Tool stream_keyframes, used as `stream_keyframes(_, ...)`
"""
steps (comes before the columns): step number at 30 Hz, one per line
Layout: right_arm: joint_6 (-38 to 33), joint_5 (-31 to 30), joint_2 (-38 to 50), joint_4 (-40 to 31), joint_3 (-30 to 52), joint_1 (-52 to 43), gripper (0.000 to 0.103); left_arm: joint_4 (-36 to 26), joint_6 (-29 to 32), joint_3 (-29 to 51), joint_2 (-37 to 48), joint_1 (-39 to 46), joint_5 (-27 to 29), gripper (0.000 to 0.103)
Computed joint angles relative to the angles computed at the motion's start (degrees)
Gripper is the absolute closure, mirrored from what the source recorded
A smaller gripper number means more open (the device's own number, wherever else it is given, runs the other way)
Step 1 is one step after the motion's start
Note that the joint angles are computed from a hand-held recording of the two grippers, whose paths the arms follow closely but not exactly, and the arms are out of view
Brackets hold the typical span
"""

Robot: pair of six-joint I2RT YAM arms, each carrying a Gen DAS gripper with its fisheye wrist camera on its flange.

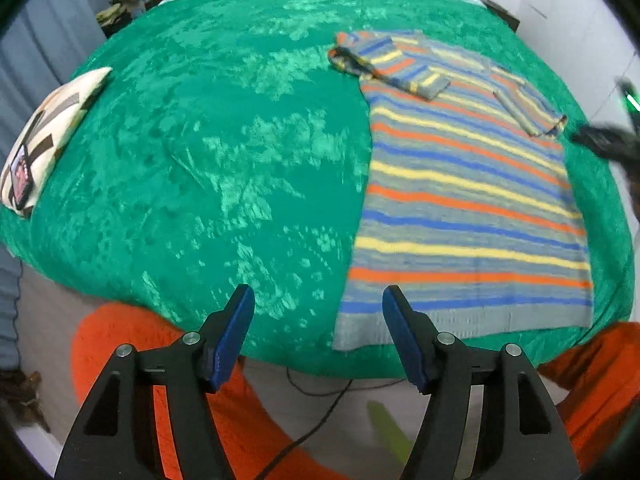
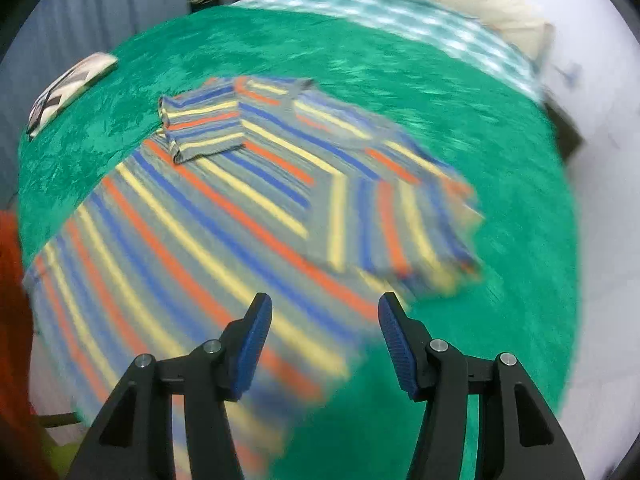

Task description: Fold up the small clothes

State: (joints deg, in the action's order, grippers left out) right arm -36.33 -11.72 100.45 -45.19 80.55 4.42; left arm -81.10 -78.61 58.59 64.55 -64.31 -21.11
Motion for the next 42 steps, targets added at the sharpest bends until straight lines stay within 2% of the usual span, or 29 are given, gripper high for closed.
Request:
stream_keyframes(3, 4.98, 3.19, 11.08, 6.27, 4.83, 5.7, 0.048, 0.53, -1.74, -2.79, -0.26, -0.57, 2.76, 0.034)
stream_keyframes(5, 8.04, 4.89, 15.95, 7.3, 7.23, 6.55, 0.05, 0.74, -2.9, -4.49, -0.66, -0.65, 4.73, 0.034)
stream_keyframes(7, 13.59, 4.89, 19.73, 7.03, 10.26, 5.23, 0.087, 0.91, -3.68, -6.41, -1.6, -0.12, 6.33, 0.034)
stream_keyframes(8, 15.79, 4.22, 19.2, 7.62, 10.2, 3.95, 0.1, 0.63, -4.31, -6.99, -2.2, -0.24, 6.57, 0.034)
stream_keyframes(11, 22.87, -1.9, 13.09, 10.04, 7.57, -5.95, 0.1, -0.15, -5.28, -7.63, -3.25, -0.64, 6.16, 0.034)
stream_keyframes(14, 29.57, -7.47, 10.11, 9.42, 8.1, -20.05, 0.1, 0.46, -4.09, -7.12, -2.68, -0.22, 5.59, 0.034)
stream_keyframes(16, 32.48, -7.96, 10.25, 9.22, 9.04, -28.51, 0.1, 1.85, -2.56, -6.17, -1.27, 0.01, 5.02, 0.034)
stream_keyframes(19, 31.57, -8.01, 13.23, 7.14, 11.34, -36.83, 0.1, 4.04, -0.62, -4.3, 1.25, 0.07, 4.61, 0.034)
stream_keyframes(23, 31.47, -10.46, 15.23, 6.48, 9.88, -39.42, 0.1, 5.79, 1.44, -0.24, 6.09, -1.51, 4.32, 0.034)
stream_keyframes(26, 31.39, -9.37, 13.84, 8.6, 6.88, -39.35, 0.1, 4.07, 1.17, 2.86, 8.58, -3.63, 3.17, 0.034)
stream_keyframes(28, 33.34, -10.87, 13.5, 8.03, 6.46, -40.8, 0.1, 2.57, -0.38, 3.77, 9.27, -5.22, 2.5, 0.034)
stream_keyframes(30, 32.87, -8.15, 14.49, 9.22, 6.82, -40.98, 0.101, 2.2, -1.73, 3.07, 9.01, -6.03, 2.82, 0.034)
stream_keyframes(32, 31.4, -8.27, 16.58, 7.52, 9.08, -41.66, 0.101, 2.56, -2.56, 1.49, 8.12, -6.21, 3.98, 0.034)
stream_keyframes(37, 27.19, -4.54, 16.03, 8.08, 8.48, -40.37, 0.101, 3.43, -4.32, -0.64, 6.91, -6.8, 5.18, 0.034)
stream_keyframes(40, 23.0, -4.44, 15.61, 7.17, 8.22, -40.53, 0.095, 3.26, -4.76, -0.26, 7.04, -7.49, 5.01, 0.034)
stream_keyframes(42, 21.37, -5.62, 14.82, 6.15, 8.01, -41.54, 0.079, 2.41, -4.77, 0.42, 7.19, -7.95, 4.48, 0.031)
